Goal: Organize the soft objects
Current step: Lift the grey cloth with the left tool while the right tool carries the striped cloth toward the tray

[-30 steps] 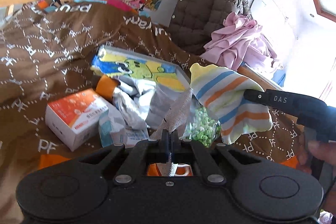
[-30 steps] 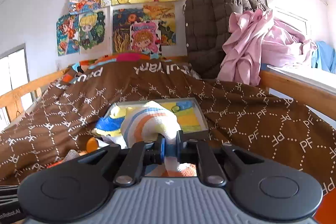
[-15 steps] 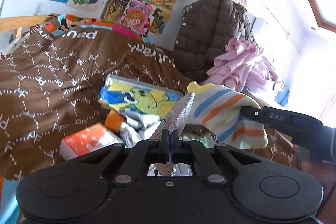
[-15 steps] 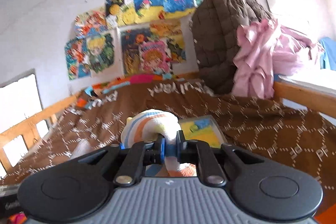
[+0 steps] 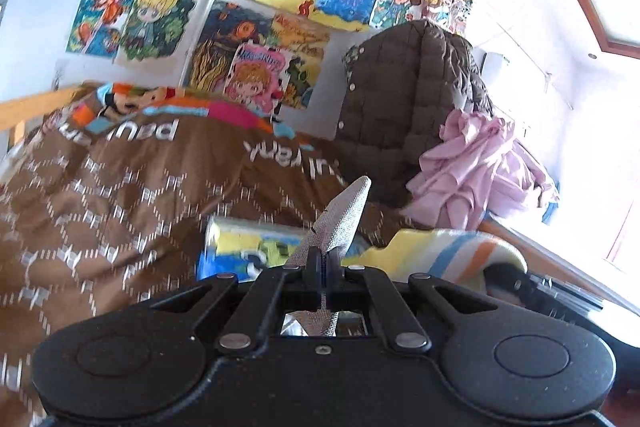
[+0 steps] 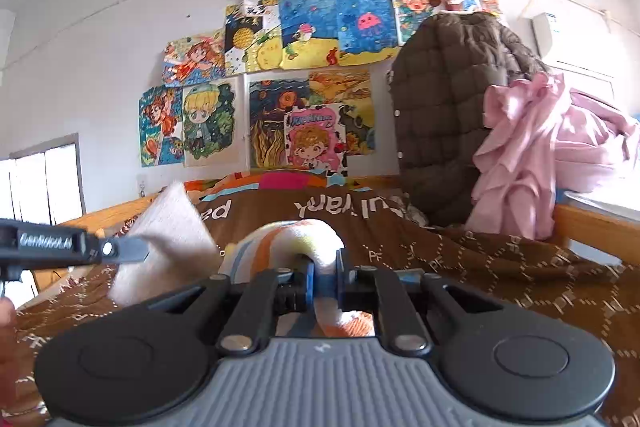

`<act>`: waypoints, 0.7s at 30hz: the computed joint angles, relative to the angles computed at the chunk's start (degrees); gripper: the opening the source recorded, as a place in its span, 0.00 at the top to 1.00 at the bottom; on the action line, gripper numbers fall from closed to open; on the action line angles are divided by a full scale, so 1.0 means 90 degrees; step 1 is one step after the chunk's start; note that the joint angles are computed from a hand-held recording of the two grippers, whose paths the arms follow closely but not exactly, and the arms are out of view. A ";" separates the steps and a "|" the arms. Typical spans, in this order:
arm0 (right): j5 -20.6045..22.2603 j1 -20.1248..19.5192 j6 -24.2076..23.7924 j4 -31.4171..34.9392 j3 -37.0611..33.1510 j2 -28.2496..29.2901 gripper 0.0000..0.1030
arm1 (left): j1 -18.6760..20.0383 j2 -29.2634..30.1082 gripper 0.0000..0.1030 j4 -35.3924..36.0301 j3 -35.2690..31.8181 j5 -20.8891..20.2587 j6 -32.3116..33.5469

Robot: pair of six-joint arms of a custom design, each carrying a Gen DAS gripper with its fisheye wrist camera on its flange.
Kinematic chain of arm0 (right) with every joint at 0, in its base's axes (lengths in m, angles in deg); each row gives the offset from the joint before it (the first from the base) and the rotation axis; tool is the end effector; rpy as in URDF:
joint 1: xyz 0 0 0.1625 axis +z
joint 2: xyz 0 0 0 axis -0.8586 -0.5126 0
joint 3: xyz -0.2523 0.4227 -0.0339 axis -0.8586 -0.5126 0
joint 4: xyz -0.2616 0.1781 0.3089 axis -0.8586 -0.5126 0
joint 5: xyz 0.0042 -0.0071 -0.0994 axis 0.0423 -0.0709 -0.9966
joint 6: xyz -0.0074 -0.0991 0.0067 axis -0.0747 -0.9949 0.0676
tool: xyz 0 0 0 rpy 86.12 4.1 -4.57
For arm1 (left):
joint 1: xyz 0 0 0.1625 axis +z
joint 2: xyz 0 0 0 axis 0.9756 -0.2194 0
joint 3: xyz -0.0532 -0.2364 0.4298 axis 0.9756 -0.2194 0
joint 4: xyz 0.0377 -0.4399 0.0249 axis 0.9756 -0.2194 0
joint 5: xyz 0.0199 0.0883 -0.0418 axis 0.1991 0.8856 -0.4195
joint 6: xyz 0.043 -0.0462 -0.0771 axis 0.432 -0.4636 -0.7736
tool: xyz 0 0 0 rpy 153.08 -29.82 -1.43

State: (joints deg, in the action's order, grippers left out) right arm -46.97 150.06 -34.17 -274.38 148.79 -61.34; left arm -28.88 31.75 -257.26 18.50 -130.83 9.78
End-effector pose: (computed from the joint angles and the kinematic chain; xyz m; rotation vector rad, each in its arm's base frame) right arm 0.1233 -0.6789 0.4086 0.4659 -1.7689 1.7100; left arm -0.4460 -0.7496 0.1124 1.0733 2.5358 -1.3974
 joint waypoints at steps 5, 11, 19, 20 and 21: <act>-0.0066 -0.0109 -0.0047 0.0631 -0.0935 0.0486 0.89 | 0.0197 0.0618 1.00 0.0539 -0.1281 -0.0190 0.0226; -0.0232 -0.0239 0.0329 0.1518 -0.2104 0.1095 0.89 | 0.0525 0.1450 1.00 0.1228 -0.2762 -0.0445 0.0149; -0.0334 -0.0412 0.1024 0.2684 -0.3553 0.1928 0.89 | 0.0993 0.2665 1.00 0.2344 -0.4968 -0.0730 -0.0084; -0.0352 -0.0433 0.1170 0.2833 -0.3666 0.1989 0.89 | 0.1042 0.2814 1.00 0.2496 -0.5253 -0.0765 -0.0103; -0.0343 -0.0458 0.1322 0.2977 -0.3772 0.2046 0.89 | 0.1089 0.2943 1.00 0.2626 -0.5490 -0.0799 -0.0123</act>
